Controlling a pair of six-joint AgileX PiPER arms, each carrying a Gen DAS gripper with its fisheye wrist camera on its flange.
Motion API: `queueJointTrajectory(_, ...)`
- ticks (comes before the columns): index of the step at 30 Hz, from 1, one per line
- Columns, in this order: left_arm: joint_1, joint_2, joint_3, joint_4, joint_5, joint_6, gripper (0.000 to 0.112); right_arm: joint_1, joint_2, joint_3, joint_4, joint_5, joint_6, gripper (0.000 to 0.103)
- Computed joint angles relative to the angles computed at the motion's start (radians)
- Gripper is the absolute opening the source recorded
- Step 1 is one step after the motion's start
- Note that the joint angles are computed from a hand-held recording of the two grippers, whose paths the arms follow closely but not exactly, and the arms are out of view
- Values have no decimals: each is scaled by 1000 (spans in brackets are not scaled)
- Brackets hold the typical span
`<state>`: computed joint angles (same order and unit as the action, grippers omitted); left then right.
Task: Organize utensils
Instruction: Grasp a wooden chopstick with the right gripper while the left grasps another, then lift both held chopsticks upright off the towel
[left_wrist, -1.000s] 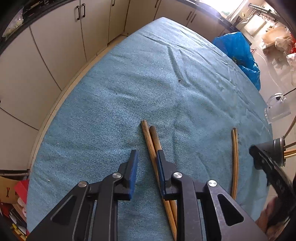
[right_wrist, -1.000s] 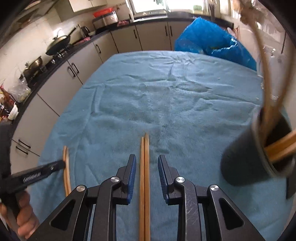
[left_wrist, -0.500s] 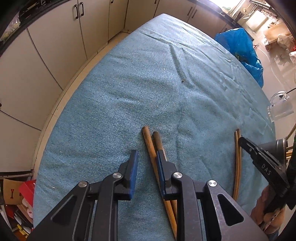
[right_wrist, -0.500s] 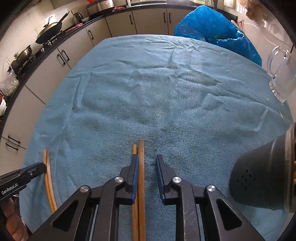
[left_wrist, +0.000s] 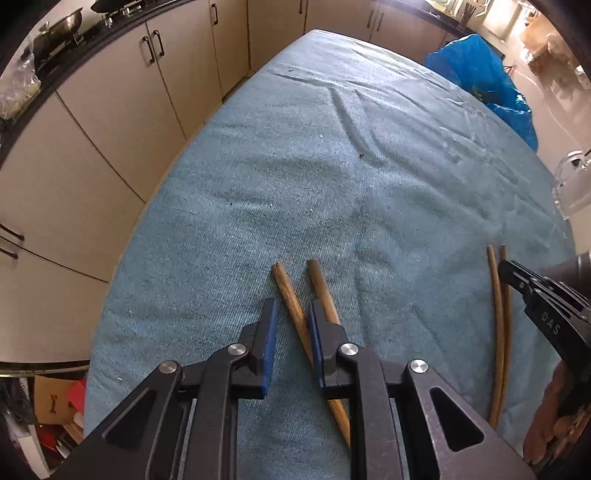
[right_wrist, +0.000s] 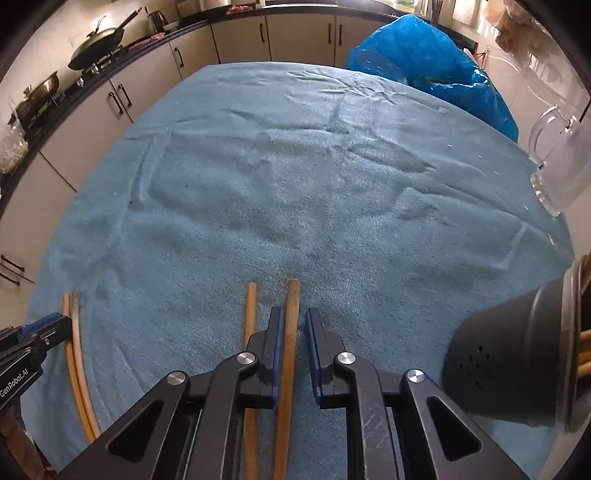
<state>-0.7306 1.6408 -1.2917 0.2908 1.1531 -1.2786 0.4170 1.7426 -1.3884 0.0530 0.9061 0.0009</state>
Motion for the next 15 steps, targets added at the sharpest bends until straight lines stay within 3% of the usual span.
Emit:
queueJointTrajectory(5,-4,52,-55,39,41,-7,11,17,12,2,-37,-26,29,13)
queueJointTrajectory(6,-9,61,-65,45,41,-13,11,12,11,6,-28,-35,18,9)
queueJointTrajectory(10,-22,-25,33,58,-73,-56,9,-15,-14,16,61,-37,-52,8)
queueJointTrajectory(15,-147,-103,27,215,-19,-184,7,-25,-164,129,127,-133,-87,8)
